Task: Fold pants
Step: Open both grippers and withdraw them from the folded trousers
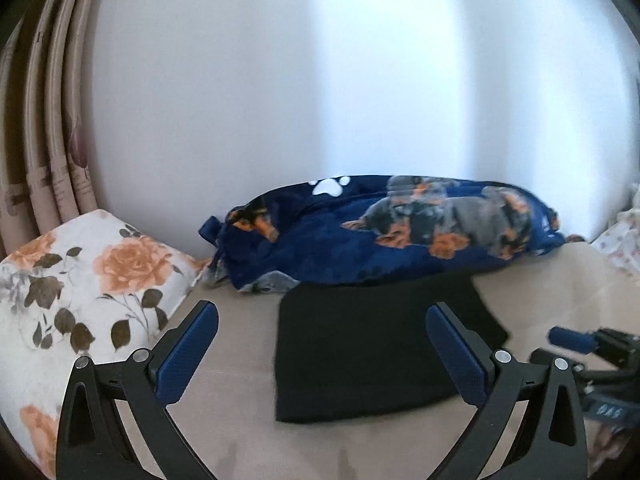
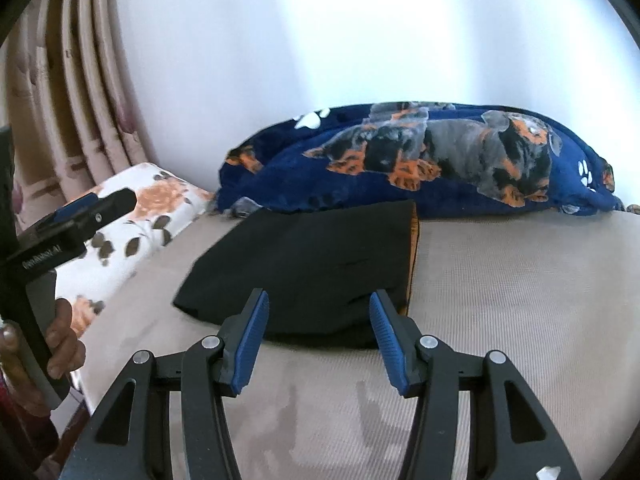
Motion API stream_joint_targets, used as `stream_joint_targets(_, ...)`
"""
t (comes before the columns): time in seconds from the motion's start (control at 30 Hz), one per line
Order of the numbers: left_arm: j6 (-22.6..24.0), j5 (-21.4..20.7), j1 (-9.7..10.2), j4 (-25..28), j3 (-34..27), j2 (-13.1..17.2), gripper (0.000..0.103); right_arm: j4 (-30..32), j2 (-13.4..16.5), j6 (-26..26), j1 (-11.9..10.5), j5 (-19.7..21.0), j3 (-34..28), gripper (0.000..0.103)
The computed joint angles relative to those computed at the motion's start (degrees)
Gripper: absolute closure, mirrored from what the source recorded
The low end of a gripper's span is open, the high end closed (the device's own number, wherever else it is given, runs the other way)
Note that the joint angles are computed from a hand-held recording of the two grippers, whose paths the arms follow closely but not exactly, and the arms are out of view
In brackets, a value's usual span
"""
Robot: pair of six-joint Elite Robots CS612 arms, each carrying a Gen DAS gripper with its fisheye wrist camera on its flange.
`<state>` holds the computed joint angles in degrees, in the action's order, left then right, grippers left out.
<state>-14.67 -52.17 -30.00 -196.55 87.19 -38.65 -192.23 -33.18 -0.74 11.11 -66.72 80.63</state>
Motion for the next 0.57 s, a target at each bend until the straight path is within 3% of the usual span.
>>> stream_joint_targets(0.1,-2.8,-0.3,-0.44,3.9,1.3,-1.8,0.000,-1.4,-1.2,-0.3,0.2,0.7,1.9,0.052)
stream_joint_targets(0.23,-4.9,-6.0,-0.33,5.5,3.4,-3.7,0.000,-3.4,-3.0,-1.1,0.1,1.5,5.0,0.051)
stream_joint_targets(0.57,-8.5,5.7,-3.08,4.1,5.9,-3.9,0.000,-5.4,-5.8,-2.4,-0.1,1.8,10.0,0.048)
